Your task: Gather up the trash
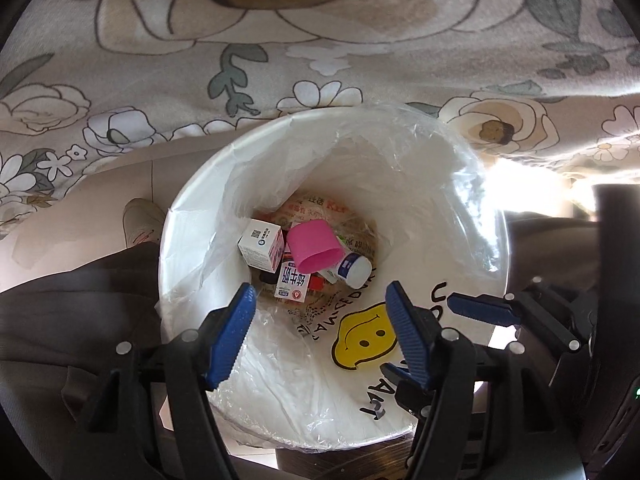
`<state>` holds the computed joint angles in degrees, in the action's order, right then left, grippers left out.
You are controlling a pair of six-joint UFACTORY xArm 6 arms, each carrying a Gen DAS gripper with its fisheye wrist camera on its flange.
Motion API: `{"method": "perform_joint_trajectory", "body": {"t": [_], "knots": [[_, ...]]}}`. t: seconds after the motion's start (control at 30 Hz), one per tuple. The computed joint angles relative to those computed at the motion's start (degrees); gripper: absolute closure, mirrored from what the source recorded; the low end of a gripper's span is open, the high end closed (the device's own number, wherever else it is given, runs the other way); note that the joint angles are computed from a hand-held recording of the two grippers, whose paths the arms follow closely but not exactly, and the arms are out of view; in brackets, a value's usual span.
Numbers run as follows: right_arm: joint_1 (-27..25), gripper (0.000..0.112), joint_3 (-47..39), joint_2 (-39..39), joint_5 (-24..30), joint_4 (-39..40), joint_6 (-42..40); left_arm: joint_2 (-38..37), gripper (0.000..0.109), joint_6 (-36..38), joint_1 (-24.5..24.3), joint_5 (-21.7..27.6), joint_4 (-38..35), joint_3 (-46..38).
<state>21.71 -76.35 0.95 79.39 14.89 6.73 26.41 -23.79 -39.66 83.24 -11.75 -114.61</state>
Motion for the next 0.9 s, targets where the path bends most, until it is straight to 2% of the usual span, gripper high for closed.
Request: {"method": "perform_joint_trajectory", "body": {"t": [0.17,0.4,0.53,0.9], "knots": [[0.16,0.044,0.89,-0.84,-0.62,-0.04,0.55,-0.76,0.039,-0.30,-0.95,-1.41,1.62,1.71],[0.01,0.044,1.68,-3.54,-1.40,-0.48,0.88,-5.21,0.039,-0.20,-3.27,-4.08,10.02,3.80],[-0.65,0.044,1.77,-6.10,-1.41,0.35,1.25,-7.81,0.039,-1.09,-4.61,-4.51,16.55,3.88],[-1.25,0.044,-1.31,-14.68,0.28,-3.11,2.04,-13.78,0.032,-5.37,-5.87,-3.54,26.36,0.90]]}}
